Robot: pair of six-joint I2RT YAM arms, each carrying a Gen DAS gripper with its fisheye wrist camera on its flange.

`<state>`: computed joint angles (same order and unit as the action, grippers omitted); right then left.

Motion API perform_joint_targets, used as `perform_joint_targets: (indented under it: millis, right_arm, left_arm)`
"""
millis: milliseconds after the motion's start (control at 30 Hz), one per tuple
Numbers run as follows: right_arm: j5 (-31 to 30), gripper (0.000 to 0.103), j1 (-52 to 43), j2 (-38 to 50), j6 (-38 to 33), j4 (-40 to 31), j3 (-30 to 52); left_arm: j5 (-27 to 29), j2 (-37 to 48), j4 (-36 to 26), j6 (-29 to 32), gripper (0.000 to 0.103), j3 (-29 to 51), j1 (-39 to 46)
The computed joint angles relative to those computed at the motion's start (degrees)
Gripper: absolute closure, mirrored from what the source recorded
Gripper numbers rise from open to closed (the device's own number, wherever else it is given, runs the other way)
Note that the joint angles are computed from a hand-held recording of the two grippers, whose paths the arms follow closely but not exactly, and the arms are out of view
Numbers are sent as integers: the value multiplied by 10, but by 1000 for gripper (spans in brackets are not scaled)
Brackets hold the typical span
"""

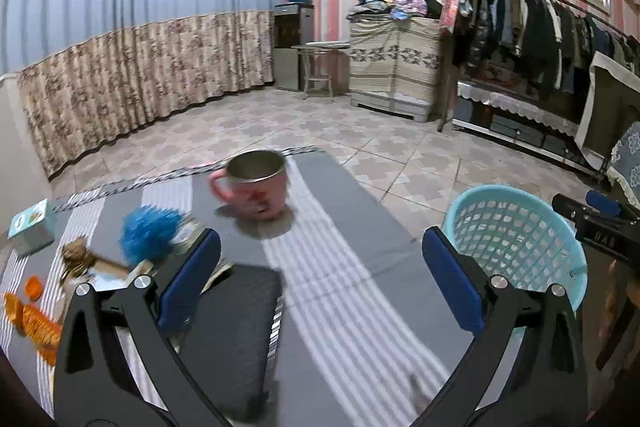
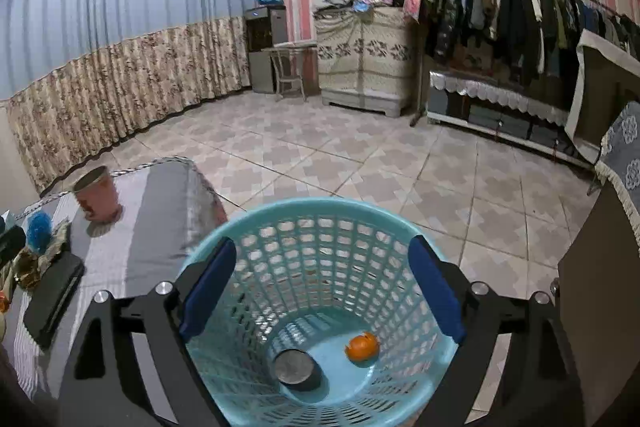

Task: Collect trash
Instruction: 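Grasp the cream plastic lid with the left gripper and lift it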

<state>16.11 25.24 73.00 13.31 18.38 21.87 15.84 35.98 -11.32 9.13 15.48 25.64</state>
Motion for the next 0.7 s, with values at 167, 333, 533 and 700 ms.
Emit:
perform_joint_targets:
  millis: [167,333,533,700]
  right_arm:
    - [85,11,122,-26,26,-19,-1]
    - [155,10,227,-17,58,-31,9]
    - [189,9,323,37,107,-56,45]
    - [210,9,386,95,131,-64,80]
  left_arm:
    - [153,-12,-61,122,6,-2,222]
    - [273,127,-77,315,6,25,468]
    - [308,354,-58,457,6,112,638]
    - [288,451,-46,495,6,163,684]
